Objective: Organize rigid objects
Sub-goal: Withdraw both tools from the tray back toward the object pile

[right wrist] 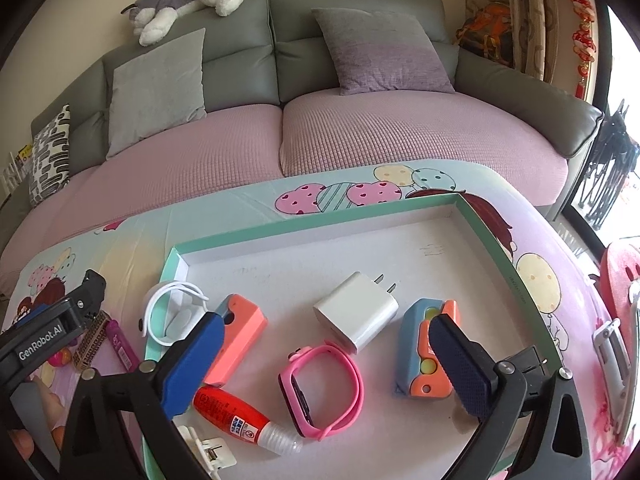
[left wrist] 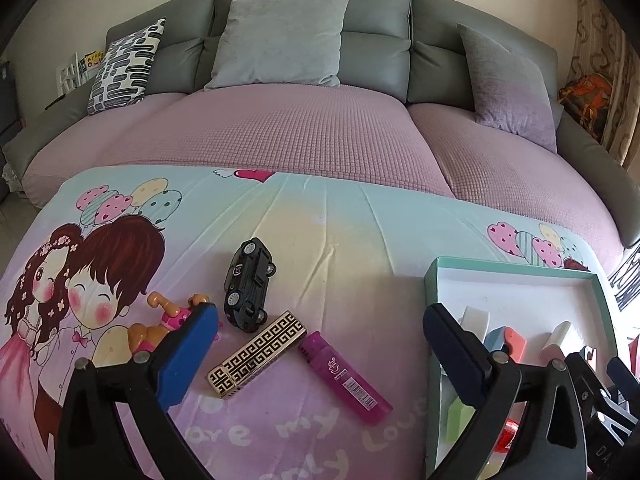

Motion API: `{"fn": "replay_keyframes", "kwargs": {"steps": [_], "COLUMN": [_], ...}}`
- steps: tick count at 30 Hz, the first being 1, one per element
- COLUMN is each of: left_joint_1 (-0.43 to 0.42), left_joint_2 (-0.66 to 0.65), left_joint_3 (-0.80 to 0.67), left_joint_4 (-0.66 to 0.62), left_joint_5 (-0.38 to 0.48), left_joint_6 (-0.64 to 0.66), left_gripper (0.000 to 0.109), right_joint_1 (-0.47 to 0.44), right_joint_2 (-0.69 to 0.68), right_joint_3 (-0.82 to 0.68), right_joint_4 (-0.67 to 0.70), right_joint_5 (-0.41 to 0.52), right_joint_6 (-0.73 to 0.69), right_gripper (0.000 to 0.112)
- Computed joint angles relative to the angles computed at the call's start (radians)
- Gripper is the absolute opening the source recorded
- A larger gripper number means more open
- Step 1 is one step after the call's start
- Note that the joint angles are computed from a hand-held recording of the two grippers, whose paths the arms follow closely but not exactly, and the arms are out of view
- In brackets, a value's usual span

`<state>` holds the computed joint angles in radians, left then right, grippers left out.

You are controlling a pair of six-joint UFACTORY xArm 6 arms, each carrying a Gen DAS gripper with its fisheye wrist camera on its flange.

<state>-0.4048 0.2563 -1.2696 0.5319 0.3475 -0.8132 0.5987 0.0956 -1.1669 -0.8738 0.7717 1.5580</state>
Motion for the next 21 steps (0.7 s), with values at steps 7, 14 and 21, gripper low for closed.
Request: {"fn": "replay_keyframes", "kwargs": {"steps": [7, 14, 21], "left_joint_1": [-0.002, 0.014, 0.082], "left_joint_2": [0.0, -0.02, -0.07], "left_joint_3": [-0.004, 0.008, 0.056], "left_joint_4": [-0.009, 0.006, 0.104], "left_joint_5": [0.009, 0.017, 0.034], "left_joint_6": [0.019, 0.031, -0.09], "left_gripper": [0.102, 0.102, 0.102], "right_joint_1": [0.012, 0.032, 0.049], "right_joint_2": [0.0, 0.022, 0.093], "right_joint_3": [-0.013, -0.061, -0.136], "right_joint_4": [-0.012, -0.032, -0.02], "right_joint_5": [0.016, -0.004, -0.072], "right_joint_6": [-0.001, -0.018, -0.06], "right_gripper": [0.103, 0.103, 0.103]}}
